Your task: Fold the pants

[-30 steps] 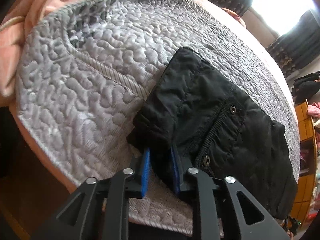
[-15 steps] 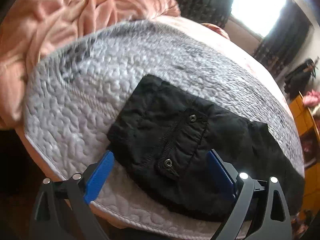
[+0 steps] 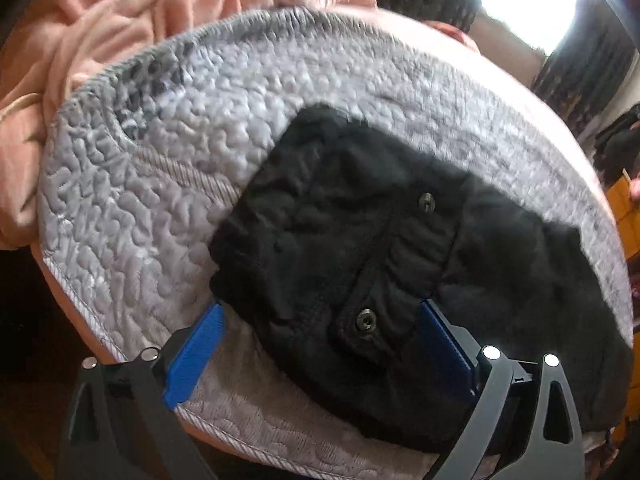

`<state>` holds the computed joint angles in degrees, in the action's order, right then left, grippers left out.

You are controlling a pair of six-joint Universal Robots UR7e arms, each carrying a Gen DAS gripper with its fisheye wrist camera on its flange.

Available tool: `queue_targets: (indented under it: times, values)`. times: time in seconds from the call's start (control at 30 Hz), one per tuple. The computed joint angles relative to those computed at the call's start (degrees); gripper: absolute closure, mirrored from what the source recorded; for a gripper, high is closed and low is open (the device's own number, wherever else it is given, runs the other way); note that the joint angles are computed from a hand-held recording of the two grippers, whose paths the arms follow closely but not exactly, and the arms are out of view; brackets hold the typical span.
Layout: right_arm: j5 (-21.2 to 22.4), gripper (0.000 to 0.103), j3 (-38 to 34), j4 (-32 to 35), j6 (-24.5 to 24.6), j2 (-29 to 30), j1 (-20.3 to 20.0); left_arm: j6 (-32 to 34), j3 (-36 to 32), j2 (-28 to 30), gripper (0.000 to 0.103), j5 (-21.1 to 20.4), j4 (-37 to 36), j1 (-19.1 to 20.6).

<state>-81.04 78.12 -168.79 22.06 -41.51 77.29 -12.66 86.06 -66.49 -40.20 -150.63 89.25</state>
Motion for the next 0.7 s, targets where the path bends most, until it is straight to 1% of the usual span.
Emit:
queue_targets:
  times: [0.1, 0.17, 0.27, 0.37, 0.43, 0.53, 0.6, 0.67, 0.7]
  values:
    - [0.8, 0.045, 0.1, 0.8, -2.2, -0.2, 0.3, 0.3, 0.0, 0.0, 0.006, -0.4, 0.7, 0.0]
    - [0.4, 0.044, -0.8, 2.0, -2.9, -0.1, 0.5, -0.7, -0.5, 0.2, 0.006, -0.5, 2.3, 0.2]
    - [-0.9, 0.044, -3.2, 3.6, -1.7, 1.1, 0.8, -2.2, -1.1, 0.5, 0.005, -1.0, 4.0, 0.7]
    - [0.3, 0.044, -2.2, 1.8, -0.5, 0.8, 0.4, -3.0, -1.2, 0.5, 0.005, -1.5, 4.4, 0.9]
    - [0.8, 0.044, -0.3, -0.4, 0.2, 0.0, -0.1, -2.4, -0.8, 0.5, 0.005, -1.5, 3.1, 0.8]
    - [3.2, 0.046, 2.2, -4.0, 2.1, -0.4, -1.3, -1.2, -0.4, 0.6, 0.005, -1.8, 1.2, 0.8]
    - [4.4, 0.044, 2.4, -4.6, 2.0, -0.2, -1.5, -1.0, -0.3, 0.6, 0.005, -2.5, 0.5, 0.8]
    - [6.1, 0.044, 1.2, -3.6, 0.9, 0.7, -1.3, -0.7, 0.0, 0.7, 0.005, -3.0, -0.3, 0.7]
    - [6.7, 0.042, 0.5, -3.3, 0.0, 1.2, -1.1, -0.6, -0.1, 0.8, 0.005, -3.2, -0.4, 0.7]
